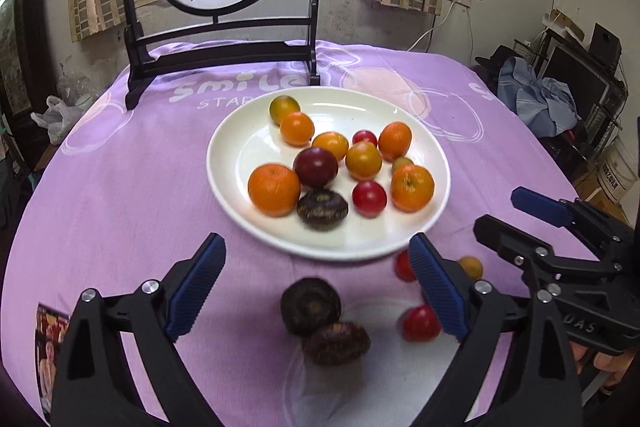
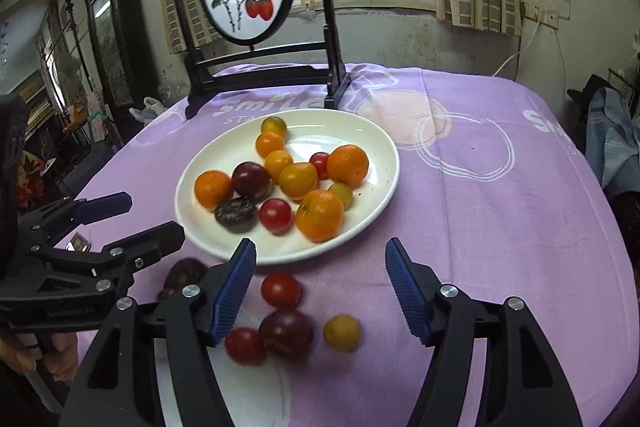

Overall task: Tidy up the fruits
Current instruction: 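Grasp a brown wrinkled fruit with the left tool while the right tool grasps the yellow fruit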

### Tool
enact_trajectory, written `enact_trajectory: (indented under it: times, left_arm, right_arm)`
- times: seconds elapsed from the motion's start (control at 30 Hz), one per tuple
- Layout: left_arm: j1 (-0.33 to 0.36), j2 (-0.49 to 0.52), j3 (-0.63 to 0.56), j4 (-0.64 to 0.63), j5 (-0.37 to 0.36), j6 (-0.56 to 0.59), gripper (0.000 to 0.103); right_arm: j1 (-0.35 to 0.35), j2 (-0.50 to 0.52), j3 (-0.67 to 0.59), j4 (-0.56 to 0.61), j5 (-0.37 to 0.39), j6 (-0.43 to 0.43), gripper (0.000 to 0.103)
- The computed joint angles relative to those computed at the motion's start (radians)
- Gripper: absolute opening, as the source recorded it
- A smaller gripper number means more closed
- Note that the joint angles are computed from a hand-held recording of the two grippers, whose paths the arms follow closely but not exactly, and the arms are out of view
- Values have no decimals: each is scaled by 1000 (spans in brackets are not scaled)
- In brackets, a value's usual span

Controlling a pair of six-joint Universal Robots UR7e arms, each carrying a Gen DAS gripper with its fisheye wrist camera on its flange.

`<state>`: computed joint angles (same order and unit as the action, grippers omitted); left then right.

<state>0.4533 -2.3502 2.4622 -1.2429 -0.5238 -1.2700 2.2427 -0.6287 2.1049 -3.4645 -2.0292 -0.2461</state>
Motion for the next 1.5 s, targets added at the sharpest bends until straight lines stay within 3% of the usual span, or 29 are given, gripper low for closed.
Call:
enact_trajectory:
  times: [0.33, 0.5, 0.67, 0.73, 0.83, 0.9, 0.97, 1.13, 1.3, 1.5]
  left_arm:
    - [-200, -159, 6, 415, -98, -329, 93]
    - [-205, -175, 44, 395, -146, -308, 93]
    - [-173, -139, 81, 328, -144, -245, 90]
    - [-139, -132, 90, 271, -141, -191, 84]
    - [-63, -119, 108, 144, -142, -81, 67]
    - [-17, -122, 121, 56, -150, 1, 49]
    - [0, -140, 128, -4, -168, 57, 39]
    - [-60, -176, 108, 79, -173, -11, 39]
    - [-168, -218, 66, 254, -160, -170, 39]
    - [-173, -238, 41, 291, -162, -209, 39]
  right_arm:
    - [9, 1, 103, -108, 16, 34, 71]
    - [-19, -1, 121, -112, 15, 49, 71]
    - [-22, 1, 119, -128, 4, 33, 71]
    - [-14, 5, 117, -130, 0, 22, 71]
    - [-3, 7, 121, -139, 2, 7, 71]
    - [2, 8, 121, -145, 3, -1, 71]
    - [4, 7, 123, -148, 3, 0, 71]
    - [-3, -1, 128, -144, 12, 10, 71]
    - [11, 10, 125, -119, 13, -28, 71]
    - [39, 26, 120, -84, -34, -66, 71]
